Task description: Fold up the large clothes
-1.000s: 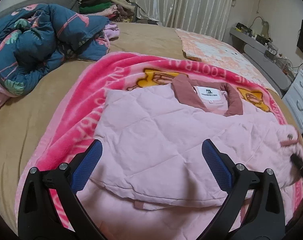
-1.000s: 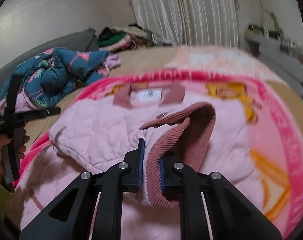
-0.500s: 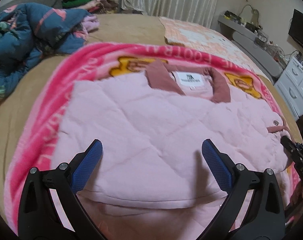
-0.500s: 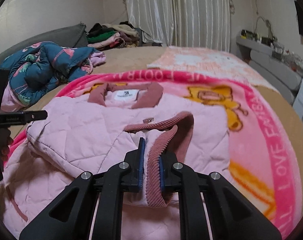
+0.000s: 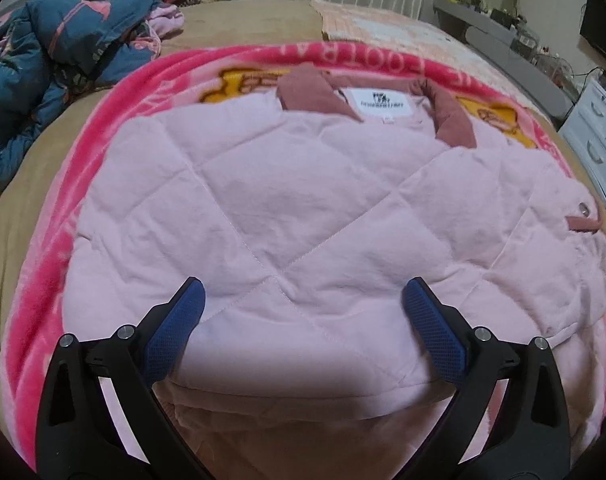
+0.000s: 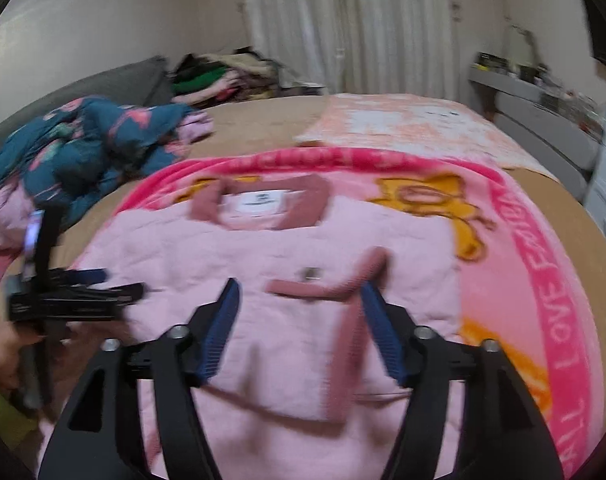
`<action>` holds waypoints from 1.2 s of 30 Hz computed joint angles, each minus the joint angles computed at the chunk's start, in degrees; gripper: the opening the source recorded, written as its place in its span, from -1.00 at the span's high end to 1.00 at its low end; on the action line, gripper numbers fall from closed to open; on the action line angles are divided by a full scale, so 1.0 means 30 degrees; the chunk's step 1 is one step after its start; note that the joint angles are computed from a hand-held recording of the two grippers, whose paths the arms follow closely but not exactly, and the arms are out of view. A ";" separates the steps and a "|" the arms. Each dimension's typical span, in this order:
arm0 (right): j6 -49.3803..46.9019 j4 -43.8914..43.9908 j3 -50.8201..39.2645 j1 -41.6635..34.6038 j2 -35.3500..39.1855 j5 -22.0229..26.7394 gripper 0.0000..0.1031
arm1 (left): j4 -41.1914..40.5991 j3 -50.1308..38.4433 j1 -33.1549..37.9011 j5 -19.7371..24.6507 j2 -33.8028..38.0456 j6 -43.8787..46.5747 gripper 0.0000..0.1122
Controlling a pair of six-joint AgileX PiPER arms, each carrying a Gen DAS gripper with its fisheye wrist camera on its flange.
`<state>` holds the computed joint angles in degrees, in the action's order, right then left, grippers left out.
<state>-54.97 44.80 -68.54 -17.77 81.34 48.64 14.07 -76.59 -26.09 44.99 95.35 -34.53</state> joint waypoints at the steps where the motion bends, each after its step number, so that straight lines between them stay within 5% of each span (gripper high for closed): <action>1: 0.0346 -0.0698 -0.0050 0.0749 -0.0012 -0.0298 -0.40 | -0.0296 0.0012 0.0145 -0.0058 0.0121 0.0243 -0.69; 8: 0.4980 -0.5394 -0.2358 0.4516 0.2778 -0.1331 -0.42 | -0.0831 0.0340 0.0363 -0.0386 0.0072 0.0829 -0.69; 15: 0.7271 -0.7835 -0.3245 0.5234 0.5360 -0.1565 -0.43 | -0.0685 0.0488 0.0333 -0.0639 0.0077 0.0838 -0.69; 24: 0.7262 -0.7542 -0.1876 0.5198 0.4919 -0.2786 -0.43 | -0.1029 0.0844 0.0530 -0.1074 -0.0135 0.1224 -0.69; 36: 1.0352 -0.9805 -0.0170 0.5705 0.3014 -0.2940 -0.43 | -0.0481 0.2143 0.0091 0.0836 -0.3263 0.0194 -0.68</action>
<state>-23.92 15.39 -69.05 -0.66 90.38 39.83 12.63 -70.16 -25.81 47.50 85.56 -33.95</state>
